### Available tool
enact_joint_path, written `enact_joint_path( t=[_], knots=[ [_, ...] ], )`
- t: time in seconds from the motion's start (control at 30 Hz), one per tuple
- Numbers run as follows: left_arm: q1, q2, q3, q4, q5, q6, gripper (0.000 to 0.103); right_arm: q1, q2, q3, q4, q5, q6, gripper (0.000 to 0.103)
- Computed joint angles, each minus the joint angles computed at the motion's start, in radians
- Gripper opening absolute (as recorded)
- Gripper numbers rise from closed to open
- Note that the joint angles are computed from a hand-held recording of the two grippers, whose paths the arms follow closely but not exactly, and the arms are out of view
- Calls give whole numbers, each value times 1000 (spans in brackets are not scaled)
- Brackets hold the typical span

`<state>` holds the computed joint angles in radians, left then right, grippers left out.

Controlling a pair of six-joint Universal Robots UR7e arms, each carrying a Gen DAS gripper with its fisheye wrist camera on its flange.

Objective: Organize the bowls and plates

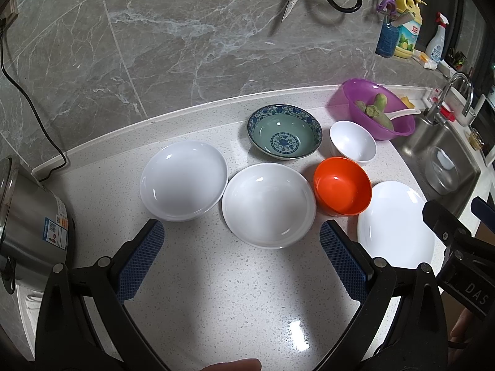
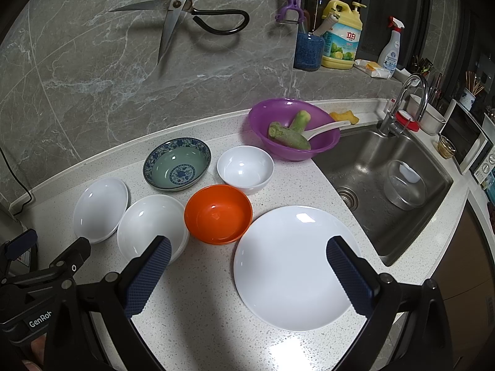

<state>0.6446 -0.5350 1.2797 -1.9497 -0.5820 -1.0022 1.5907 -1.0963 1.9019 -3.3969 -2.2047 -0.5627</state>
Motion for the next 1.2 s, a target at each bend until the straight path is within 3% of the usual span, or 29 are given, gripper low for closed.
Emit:
enact_joint_path(
  t=[1.2],
  knots=[
    [-5,3,-14,35,-12,-16,102,0,2,-2,2,-2,1,103]
  ],
)
